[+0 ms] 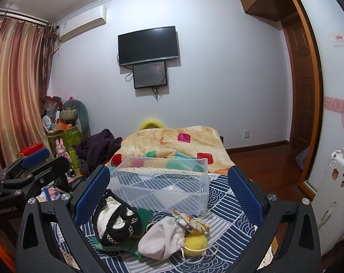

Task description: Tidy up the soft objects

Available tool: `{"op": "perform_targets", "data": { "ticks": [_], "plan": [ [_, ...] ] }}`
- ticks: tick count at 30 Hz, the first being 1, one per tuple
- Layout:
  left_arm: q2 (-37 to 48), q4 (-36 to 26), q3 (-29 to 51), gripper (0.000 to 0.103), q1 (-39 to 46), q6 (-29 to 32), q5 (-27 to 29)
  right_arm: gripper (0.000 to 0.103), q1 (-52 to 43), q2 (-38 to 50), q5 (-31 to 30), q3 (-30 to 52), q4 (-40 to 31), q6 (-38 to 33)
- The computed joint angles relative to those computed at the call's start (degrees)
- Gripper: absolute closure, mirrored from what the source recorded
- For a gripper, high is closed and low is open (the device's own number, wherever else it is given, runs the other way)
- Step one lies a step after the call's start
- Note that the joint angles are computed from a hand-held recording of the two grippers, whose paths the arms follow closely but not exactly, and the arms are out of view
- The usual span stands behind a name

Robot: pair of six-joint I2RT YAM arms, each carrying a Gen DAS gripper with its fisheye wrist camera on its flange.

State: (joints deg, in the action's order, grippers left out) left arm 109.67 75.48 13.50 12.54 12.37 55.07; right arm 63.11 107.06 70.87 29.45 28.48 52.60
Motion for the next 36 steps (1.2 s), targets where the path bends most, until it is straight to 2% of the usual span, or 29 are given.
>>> {"op": "perform_targets", "data": {
  "ticks": [15, 36],
  "plan": [
    [0.18, 0.86, -0.19, 0.0, 0.62, -0.39, 0.36, 0.0, 0.23, -0.53, 0.41, 0.18, -0.11, -0.06],
    [0.06, 0.77, -0.22, 0.0, 0.63, -0.45, 0.41, 0.0, 0.71, 0.75, 0.77, -1.09, 6.26, -3.72]
  ]
}}
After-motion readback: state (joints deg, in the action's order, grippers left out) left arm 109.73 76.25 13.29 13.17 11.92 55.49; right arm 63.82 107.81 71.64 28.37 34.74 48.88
